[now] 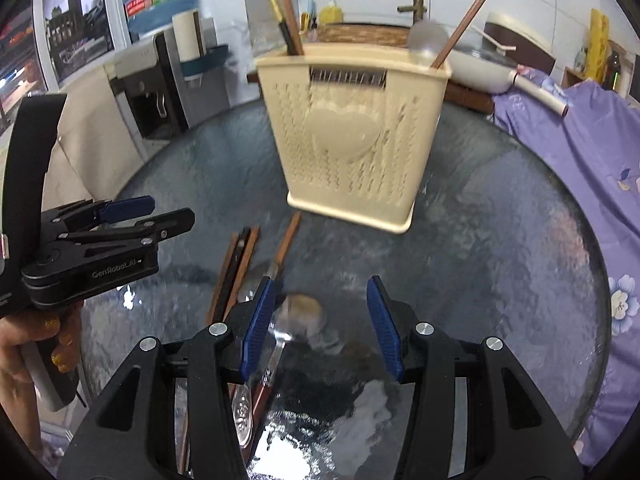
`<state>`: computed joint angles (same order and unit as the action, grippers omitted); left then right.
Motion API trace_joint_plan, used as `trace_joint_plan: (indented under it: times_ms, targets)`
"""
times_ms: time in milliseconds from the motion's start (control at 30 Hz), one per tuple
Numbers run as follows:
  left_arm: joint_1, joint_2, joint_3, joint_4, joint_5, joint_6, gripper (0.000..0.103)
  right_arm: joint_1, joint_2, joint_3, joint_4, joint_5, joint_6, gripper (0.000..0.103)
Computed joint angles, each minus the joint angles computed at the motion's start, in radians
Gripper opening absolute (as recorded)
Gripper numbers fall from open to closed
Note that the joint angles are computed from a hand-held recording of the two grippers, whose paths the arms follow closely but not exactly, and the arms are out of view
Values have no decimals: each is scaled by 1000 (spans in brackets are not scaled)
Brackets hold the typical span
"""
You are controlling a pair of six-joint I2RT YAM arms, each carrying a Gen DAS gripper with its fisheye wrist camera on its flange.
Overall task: Organize utensils
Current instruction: 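Withdraw both grippers from the basket back to the utensil pile, then position the right gripper over a steel spoon while the left hovers over wooden chopsticks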
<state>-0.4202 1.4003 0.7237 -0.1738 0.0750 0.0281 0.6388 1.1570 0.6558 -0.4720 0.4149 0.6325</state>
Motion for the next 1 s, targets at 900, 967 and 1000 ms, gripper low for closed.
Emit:
trace_joint_plan:
  times_ms: [900, 967, 1000]
  targets:
    - [-36, 165, 36, 13, -26, 0, 38, -30, 237, 11, 105, -134, 13, 49]
    - [-36, 174, 39, 25, -40, -4, 38, -32, 249, 14, 109, -132, 15, 49]
    - [-40, 179, 41, 30, -51, -4, 38, -32, 252, 14, 112, -127, 14, 49]
